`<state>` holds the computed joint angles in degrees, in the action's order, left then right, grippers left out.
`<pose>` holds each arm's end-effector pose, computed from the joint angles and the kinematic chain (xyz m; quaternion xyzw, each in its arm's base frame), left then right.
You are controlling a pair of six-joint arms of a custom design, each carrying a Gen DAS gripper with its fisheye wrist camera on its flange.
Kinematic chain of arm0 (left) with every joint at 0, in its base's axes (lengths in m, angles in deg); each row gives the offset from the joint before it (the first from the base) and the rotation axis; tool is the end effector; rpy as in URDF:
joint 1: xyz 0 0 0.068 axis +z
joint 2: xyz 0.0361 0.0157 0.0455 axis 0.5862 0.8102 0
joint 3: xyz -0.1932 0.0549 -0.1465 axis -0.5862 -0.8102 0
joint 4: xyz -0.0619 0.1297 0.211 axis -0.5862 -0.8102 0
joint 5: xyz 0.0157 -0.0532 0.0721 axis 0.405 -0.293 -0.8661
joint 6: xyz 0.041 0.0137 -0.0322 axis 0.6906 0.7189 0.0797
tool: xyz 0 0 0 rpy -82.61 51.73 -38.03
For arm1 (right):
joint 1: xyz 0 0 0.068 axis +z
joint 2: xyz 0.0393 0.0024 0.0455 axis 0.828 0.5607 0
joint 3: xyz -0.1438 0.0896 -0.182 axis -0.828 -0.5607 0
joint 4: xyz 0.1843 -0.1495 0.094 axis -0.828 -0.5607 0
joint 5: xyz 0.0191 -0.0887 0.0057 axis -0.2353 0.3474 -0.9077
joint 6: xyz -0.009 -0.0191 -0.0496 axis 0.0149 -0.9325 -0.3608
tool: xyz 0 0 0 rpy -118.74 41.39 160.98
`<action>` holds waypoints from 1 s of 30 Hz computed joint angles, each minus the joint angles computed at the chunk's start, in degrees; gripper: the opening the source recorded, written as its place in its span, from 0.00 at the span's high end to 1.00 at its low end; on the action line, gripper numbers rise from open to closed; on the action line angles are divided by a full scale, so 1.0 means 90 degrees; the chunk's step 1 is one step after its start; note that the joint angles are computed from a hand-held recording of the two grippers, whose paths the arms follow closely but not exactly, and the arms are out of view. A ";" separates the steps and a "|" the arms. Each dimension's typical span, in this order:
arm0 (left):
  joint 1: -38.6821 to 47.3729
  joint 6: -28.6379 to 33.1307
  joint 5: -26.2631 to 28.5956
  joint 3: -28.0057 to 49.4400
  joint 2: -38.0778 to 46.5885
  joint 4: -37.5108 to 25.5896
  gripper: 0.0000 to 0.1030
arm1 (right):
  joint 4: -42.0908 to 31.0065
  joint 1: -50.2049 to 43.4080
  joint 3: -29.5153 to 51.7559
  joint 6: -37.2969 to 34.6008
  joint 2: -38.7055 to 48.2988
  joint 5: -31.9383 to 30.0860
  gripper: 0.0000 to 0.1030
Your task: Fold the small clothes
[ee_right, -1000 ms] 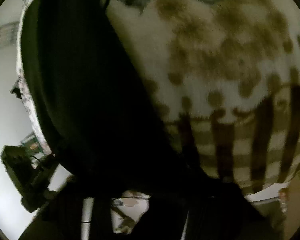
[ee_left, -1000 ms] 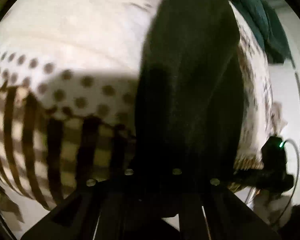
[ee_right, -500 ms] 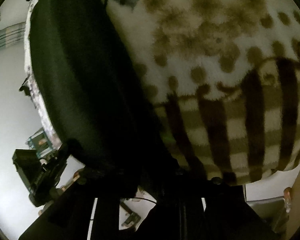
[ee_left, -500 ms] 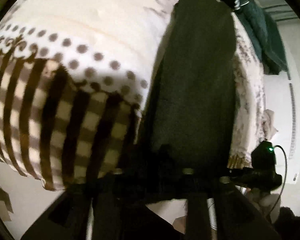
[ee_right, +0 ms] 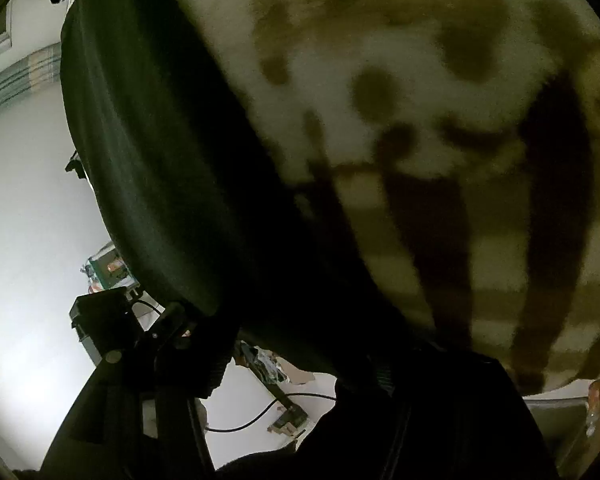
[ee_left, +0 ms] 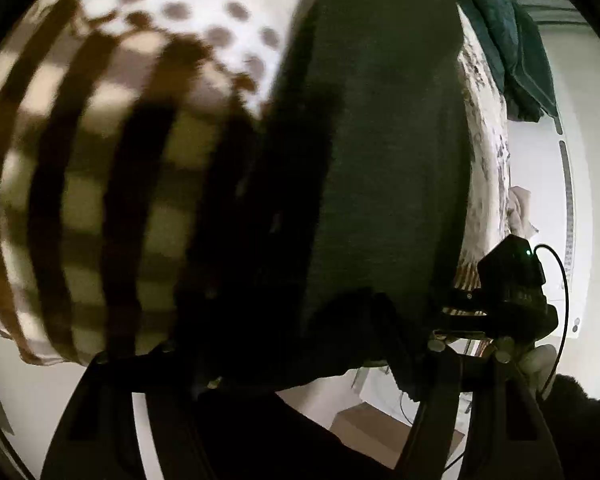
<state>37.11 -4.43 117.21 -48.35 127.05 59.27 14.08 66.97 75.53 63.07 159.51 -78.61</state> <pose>0.1669 -0.0176 0.0497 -0.1054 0.9437 -0.3136 0.0004 0.2016 0.0663 0.0247 -0.1783 -0.8957 -0.3643 0.1823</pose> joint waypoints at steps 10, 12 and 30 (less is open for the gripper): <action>0.0097 -0.0456 0.0129 0.0263 -0.1969 -0.1935 0.92 | -0.0510 -0.0108 -0.0472 0.0204 -0.1742 -0.0078 0.90; 0.0326 -0.0306 0.0238 0.0572 -0.2512 -0.2649 0.92 | -0.0762 -0.0198 -0.0419 0.0326 -0.2170 -0.0175 0.90; -0.0933 -0.0498 -0.2000 0.5739 0.0209 -0.2414 0.92 | -0.4541 -0.0171 0.7447 0.0082 0.0030 0.1721 0.91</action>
